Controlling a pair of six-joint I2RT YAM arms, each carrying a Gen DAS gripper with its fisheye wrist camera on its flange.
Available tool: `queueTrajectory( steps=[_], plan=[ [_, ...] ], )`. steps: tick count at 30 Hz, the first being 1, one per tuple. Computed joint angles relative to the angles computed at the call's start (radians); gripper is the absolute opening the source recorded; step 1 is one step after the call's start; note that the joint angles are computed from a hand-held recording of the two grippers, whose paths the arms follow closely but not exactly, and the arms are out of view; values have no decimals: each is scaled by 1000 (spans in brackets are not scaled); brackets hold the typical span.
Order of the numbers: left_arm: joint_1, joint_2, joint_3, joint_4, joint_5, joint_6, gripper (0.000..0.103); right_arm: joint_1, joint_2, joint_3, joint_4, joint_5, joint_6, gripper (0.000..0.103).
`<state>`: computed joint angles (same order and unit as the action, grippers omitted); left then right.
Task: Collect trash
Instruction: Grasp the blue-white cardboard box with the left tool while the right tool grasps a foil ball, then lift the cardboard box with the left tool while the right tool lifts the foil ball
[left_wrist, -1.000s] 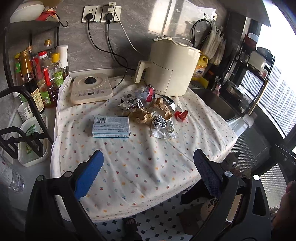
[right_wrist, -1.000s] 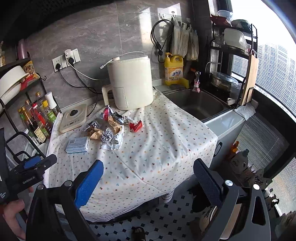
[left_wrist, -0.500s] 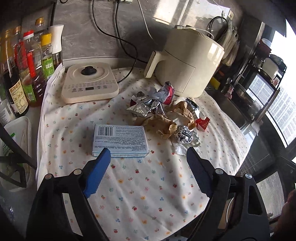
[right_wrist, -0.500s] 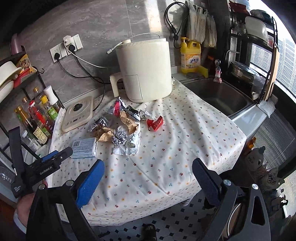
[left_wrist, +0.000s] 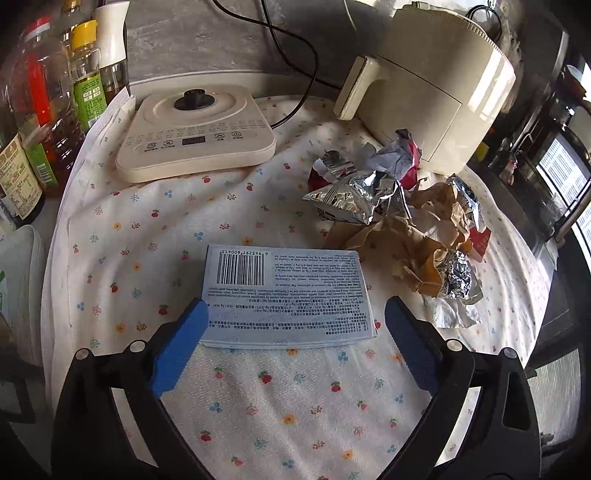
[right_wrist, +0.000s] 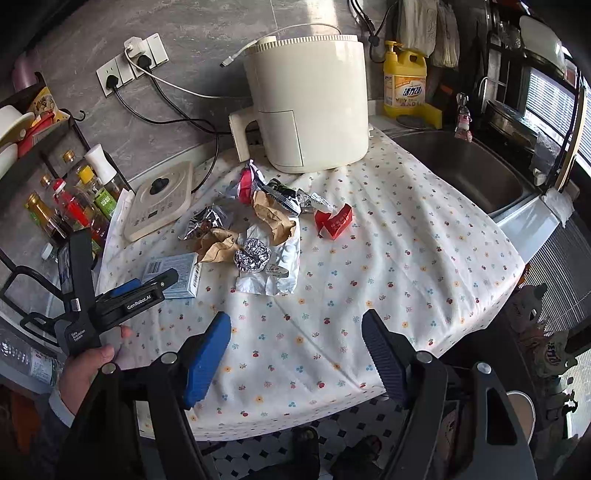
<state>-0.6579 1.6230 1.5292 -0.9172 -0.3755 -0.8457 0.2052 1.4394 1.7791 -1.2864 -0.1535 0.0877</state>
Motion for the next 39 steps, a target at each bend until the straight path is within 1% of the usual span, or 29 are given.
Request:
queueTrajectory(
  steps=[3,4,6,8,11,14,16,17,18,19,20,21,22,23,25,30,31,32,33,34,35,38,39],
  plan=[
    [-20,91,93,-91,-83,-2,97,-7,22,5,5,-4,-9,73],
    [-19,116,115,-113,-94,0,97,-10,33,9,9,-7,-14,74],
    [-28,131,128,-123,-125,4,97,-13,59,23,19,-13,-28,76],
    [-21,123,126,-123,-115,-8,97,-15,91,43,31,-29,-42,76],
    [2,75,76,-92,-92,-45,97,-14,153,84,53,-64,-64,78],
    [39,8,-4,-27,0,-86,97,-2,242,146,57,-97,-75,79],
    [36,-26,-50,17,26,-98,97,18,302,189,65,-114,-88,78],
    [30,-41,-69,33,33,-107,94,32,331,209,70,-111,-102,73],
    [28,-54,-90,50,51,-122,92,47,366,239,64,-112,-117,64],
    [27,-62,-106,60,69,-142,83,58,403,273,51,-120,-129,58],
    [26,-67,-118,64,89,-167,72,66,438,306,35,-135,-140,48],
    [26,-72,-131,71,107,-191,66,75,469,335,24,-145,-154,42],
    [15,-78,-135,69,90,-210,61,85,492,354,21,-145,-171,41],
    [11,-89,-148,84,102,-220,52,99,509,364,25,-133,-188,41],
    [7,-109,-176,123,142,-236,45,117,552,397,18,-117,-207,41],
    [-31,-122,-168,103,126,-252,47,136,633,459,7,-96,-236,43],
    [-33,-127,-161,89,111,-251,52,138,647,474,-2,-99,-245,43],
    [-34,-131,-152,71,92,-247,63,140,657,482,-12,-103,-254,43],
    [-34,-133,-140,54,68,-235,68,142,658,480,-14,-102,-266,44],
    [-33,-132,-125,36,46,-215,76,147,649,466,-7,-95,-279,44],
    [-30,-125,-104,19,29,-189,81,151,637,450,3,-92,-288,42],
    [1,-93,-51,5,29,-75,84,141,604,425,15,-117,-285,38],
    [11,-76,-29,2,34,-38,85,137,593,422,15,-122,-282,25]
  ],
)
